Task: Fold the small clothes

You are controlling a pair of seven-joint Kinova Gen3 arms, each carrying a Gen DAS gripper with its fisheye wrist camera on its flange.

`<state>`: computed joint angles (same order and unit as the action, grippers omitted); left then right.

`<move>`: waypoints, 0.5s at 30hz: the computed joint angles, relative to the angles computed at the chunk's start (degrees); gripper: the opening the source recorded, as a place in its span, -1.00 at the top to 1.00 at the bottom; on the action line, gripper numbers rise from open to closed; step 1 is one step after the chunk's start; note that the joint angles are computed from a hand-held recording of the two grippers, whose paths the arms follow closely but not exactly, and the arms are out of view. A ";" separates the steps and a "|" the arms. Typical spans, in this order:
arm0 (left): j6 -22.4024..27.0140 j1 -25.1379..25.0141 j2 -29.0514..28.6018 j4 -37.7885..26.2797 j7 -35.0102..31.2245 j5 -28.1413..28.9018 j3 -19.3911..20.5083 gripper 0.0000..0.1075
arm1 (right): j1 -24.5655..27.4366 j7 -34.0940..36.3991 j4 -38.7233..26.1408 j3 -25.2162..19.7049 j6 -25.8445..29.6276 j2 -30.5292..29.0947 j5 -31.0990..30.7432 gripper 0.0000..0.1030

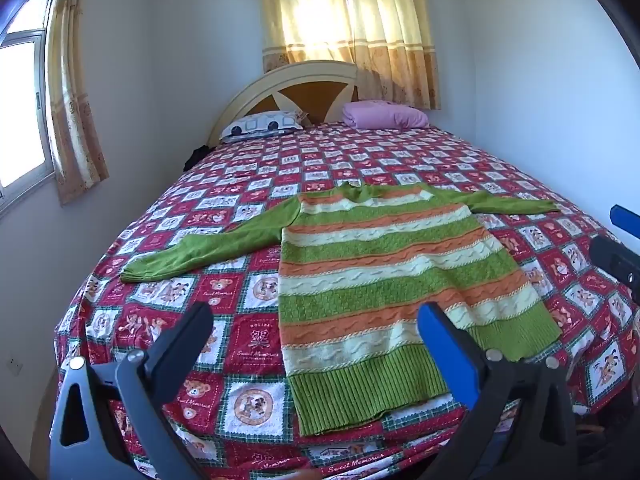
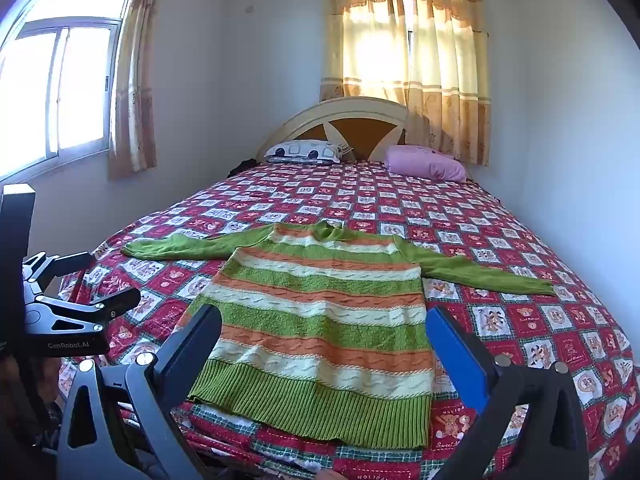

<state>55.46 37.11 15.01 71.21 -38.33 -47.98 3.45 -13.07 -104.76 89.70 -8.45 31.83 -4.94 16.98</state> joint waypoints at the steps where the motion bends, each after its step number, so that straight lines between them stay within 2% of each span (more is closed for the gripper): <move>1: 0.29 0.24 0.08 -0.05 0.31 -0.36 -0.08 -0.92 | -0.02 0.06 -0.09 0.06 0.14 0.06 -0.21 -0.98; 5: 0.81 1.84 0.34 0.48 2.11 -1.80 -0.94 -0.92 | 0.00 0.29 -0.13 0.18 0.13 0.18 -0.27 -0.98; 10: 0.86 -0.55 0.54 -0.97 -0.70 1.67 0.22 -0.92 | 0.12 1.19 -0.20 0.26 0.20 0.20 -1.05 -0.98; 15: 0.93 -0.42 0.64 -1.35 -1.13 2.06 -0.12 -0.92 | 0.30 2.44 0.01 0.88 -0.18 0.14 -2.15 -0.98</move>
